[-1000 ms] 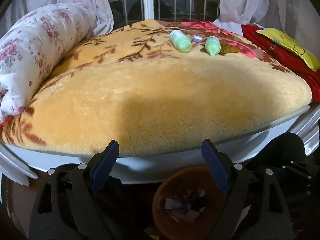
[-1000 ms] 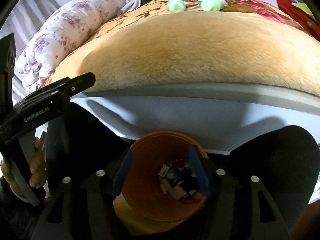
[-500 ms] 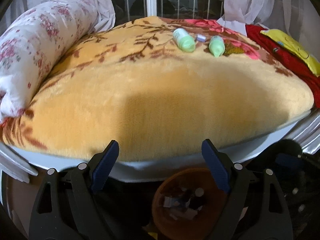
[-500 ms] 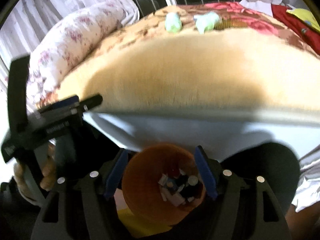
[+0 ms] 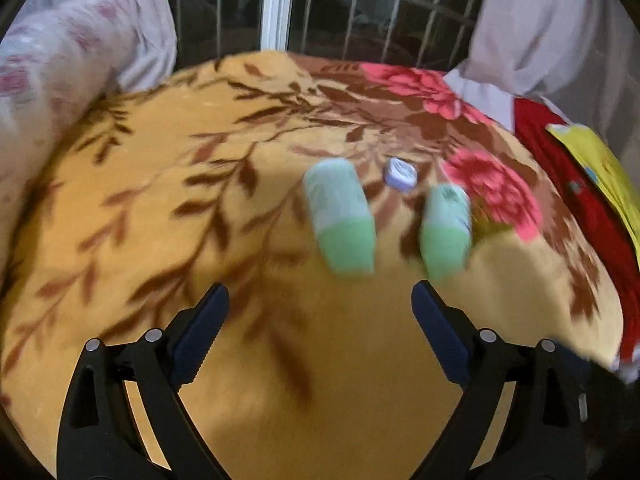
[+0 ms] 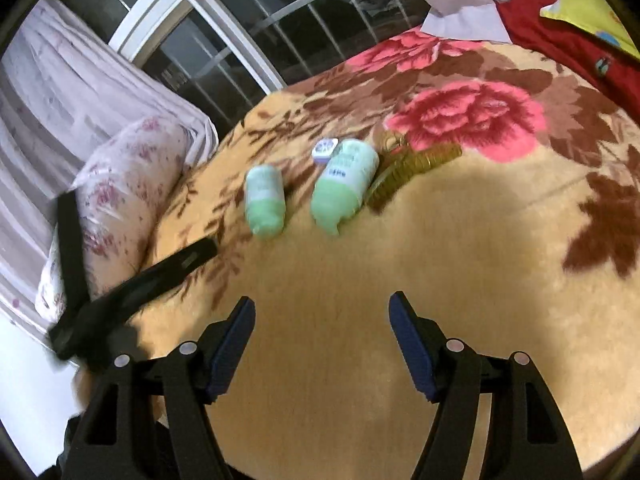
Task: Collect trash
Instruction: 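Grasp the green-capped lotion bottle with the left gripper while the right gripper grasps the green tube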
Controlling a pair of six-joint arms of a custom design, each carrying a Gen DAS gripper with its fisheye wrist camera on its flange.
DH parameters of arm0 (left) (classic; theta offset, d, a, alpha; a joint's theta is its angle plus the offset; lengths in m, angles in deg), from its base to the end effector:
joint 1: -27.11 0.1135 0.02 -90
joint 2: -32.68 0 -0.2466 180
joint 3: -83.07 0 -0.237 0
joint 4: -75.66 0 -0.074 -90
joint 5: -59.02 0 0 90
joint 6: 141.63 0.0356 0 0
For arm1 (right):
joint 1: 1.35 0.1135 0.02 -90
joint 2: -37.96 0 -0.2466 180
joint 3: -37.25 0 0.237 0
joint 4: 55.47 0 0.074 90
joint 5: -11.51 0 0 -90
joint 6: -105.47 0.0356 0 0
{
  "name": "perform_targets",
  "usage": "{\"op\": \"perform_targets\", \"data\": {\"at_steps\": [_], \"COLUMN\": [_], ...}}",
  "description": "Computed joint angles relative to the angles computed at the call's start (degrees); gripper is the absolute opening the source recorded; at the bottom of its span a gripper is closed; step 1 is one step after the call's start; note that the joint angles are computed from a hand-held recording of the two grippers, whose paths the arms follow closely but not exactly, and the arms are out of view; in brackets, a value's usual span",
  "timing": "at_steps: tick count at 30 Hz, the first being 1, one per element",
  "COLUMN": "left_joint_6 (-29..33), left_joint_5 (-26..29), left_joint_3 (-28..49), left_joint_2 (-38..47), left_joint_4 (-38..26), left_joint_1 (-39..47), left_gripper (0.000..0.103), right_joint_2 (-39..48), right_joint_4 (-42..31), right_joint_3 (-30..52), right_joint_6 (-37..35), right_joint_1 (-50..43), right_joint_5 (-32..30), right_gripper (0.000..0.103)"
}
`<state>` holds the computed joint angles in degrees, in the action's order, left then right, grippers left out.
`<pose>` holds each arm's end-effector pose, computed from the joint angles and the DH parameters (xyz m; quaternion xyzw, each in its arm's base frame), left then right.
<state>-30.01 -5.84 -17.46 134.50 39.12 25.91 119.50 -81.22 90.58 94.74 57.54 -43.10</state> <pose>0.3442 -0.0223 0.1738 0.2432 0.9102 -0.1599 0.2948 0.1485 0.2061 0.1621 0.2528 0.8750 0.1721 0.3752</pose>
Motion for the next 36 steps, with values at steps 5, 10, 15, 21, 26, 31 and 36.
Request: {"op": "perform_targets", "data": {"at_steps": [5, 10, 15, 21, 26, 31, 36], "left_joint_6": [-10.36, -12.59, -7.16, 2.75, 3.59, 3.73, 3.41], "left_joint_5": [-4.53, -11.17, -9.8, -6.22, -4.76, -8.87, -7.46], "left_joint_3": [19.31, 23.37, 18.0, 12.51, 9.8, 5.5, 6.05], "left_joint_2": [17.48, 21.95, 18.1, 14.74, 14.54, 12.94, 13.36], "left_joint_4": [-5.27, -3.75, -2.65, -3.21, 0.94, 6.81, 6.34], "left_joint_1": [-7.01, -8.99, -5.71, 3.16, 3.86, 1.7, 2.34], "left_gripper": [0.09, 0.053, 0.052, 0.052, 0.051, 0.049, 0.049], "right_joint_2": [-1.15, -4.09, -0.71, 13.13, 23.32, 33.93, 42.79], "right_joint_4": [-1.82, 0.91, 3.29, 3.3, -5.8, -17.33, -31.51], "right_joint_3": [-0.49, -3.23, 2.72, 15.56, 25.82, 38.8, 52.92], "right_joint_6": [-1.69, -4.84, -14.87, -19.31, -15.79, -15.9, -17.85], "right_joint_1": [-0.65, -5.34, -16.05, -29.4, -35.26, -35.0, -26.66], "right_joint_5": [1.15, -2.15, -10.35, -26.29, -32.43, -28.92, -12.73], "right_gripper": [0.072, 0.072, 0.072, 0.071, 0.068, 0.054, 0.051]}}
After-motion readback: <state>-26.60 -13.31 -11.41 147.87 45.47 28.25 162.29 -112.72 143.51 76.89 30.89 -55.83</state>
